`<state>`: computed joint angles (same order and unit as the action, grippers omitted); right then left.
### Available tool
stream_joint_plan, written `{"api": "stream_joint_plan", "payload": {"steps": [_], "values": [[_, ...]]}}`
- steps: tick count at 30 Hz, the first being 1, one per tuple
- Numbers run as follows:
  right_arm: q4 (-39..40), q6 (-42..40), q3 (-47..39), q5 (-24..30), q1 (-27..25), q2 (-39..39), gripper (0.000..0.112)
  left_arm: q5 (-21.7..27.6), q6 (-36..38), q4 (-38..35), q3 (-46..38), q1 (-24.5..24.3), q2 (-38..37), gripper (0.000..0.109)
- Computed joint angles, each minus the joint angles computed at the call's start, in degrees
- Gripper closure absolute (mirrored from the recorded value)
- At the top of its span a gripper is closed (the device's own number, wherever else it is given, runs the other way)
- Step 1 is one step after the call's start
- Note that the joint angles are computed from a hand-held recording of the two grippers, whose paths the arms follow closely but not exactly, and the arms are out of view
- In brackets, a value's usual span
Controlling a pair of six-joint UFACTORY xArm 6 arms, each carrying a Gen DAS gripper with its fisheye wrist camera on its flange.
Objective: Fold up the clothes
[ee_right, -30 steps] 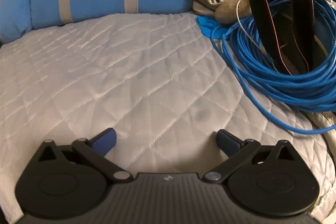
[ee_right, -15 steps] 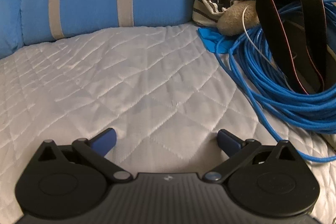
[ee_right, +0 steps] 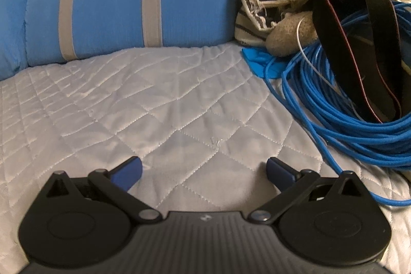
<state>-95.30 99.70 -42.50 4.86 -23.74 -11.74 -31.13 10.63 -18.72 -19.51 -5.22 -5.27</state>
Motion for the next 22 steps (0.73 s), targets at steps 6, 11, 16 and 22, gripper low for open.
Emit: {"api": "stream_joint_plan", "payload": {"steps": [6, 11, 16, 22], "values": [[-6.38, 6.71, -0.18, 0.72, 0.46, -0.43, 0.01, -0.7, 3.62, -4.57, -0.55, -1.8, 0.4, 0.006], [-7.64, 8.04, -0.15, 0.98, 0.65, -0.52, 0.01, -0.96, 4.1, -5.2, -0.52, -2.04, 0.5, 0.006], [-8.3, 8.76, -0.17, 0.99, 0.67, -0.54, 0.01, -1.01, 3.95, -4.92, -0.45, -1.9, 0.49, 0.006], [-8.43, 8.92, -0.08, 1.02, 0.71, -0.65, 0.01, -1.35, 2.89, -3.56, -0.31, -1.38, 0.67, 0.006]]}}
